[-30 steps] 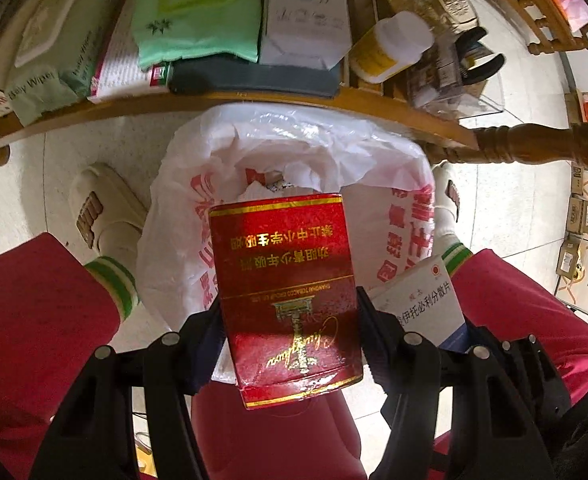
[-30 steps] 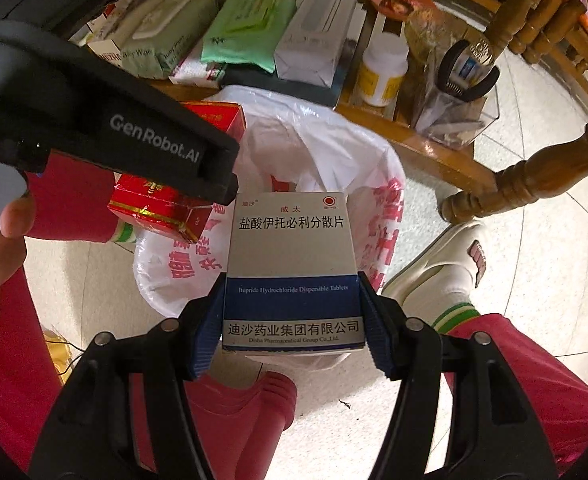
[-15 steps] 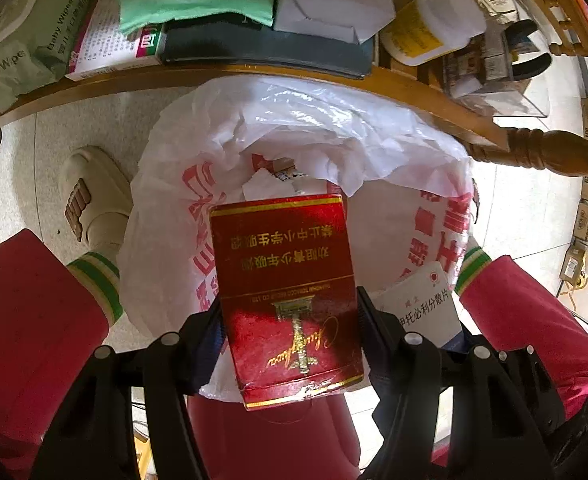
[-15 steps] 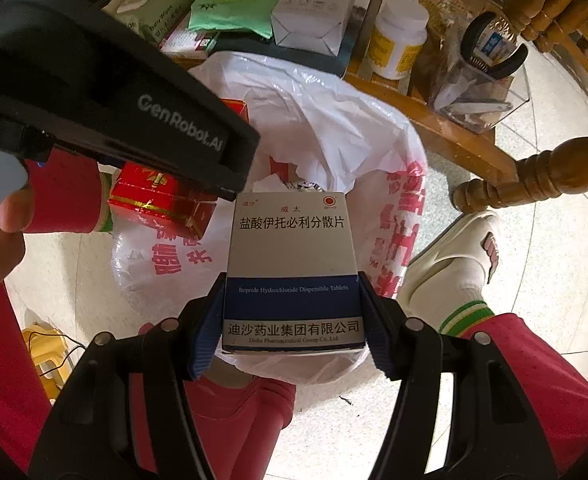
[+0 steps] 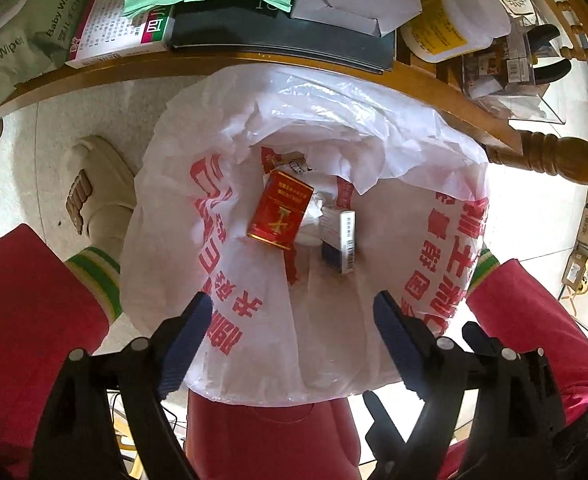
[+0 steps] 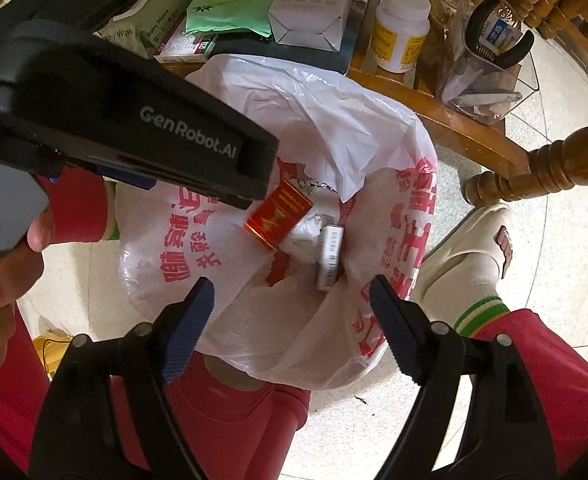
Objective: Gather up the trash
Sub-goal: 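Raise both open tools back over the table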
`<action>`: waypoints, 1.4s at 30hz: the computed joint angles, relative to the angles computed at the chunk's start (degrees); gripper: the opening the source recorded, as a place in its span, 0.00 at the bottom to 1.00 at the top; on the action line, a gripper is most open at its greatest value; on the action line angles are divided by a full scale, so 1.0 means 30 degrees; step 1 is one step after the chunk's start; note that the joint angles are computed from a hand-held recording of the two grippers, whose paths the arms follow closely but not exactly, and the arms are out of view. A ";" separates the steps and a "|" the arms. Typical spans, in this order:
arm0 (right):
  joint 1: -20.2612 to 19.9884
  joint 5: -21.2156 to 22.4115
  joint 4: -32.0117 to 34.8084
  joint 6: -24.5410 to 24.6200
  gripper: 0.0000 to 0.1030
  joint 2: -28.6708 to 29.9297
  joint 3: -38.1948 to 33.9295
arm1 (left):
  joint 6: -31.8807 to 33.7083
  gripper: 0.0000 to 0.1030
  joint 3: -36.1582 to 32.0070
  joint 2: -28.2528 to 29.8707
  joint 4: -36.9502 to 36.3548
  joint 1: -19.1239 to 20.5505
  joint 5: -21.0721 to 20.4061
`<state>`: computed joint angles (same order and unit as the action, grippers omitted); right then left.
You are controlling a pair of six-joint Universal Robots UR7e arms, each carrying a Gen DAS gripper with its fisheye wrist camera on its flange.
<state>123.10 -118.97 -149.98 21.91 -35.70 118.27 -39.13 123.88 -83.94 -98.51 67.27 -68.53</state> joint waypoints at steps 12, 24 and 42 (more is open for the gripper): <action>0.1653 -0.0228 -0.0357 0.0774 0.76 -0.2307 0.0682 | -0.1904 0.79 0.0112 -0.3535 0.3839 -0.2519 0.0904; 0.5664 -0.2111 0.0319 -0.0630 0.93 -0.7979 -0.1317 | -0.6681 0.90 -0.6059 -0.7690 1.2224 -0.9791 0.1804; 0.5944 -0.3471 -0.0607 -0.7784 0.93 -0.7309 -0.8121 | -0.3779 0.92 -1.8457 0.0069 1.4348 -0.9618 0.5186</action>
<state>140.93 -129.39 -151.81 -1.44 -57.63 93.90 -50.47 68.51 -83.74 -55.47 38.41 -52.97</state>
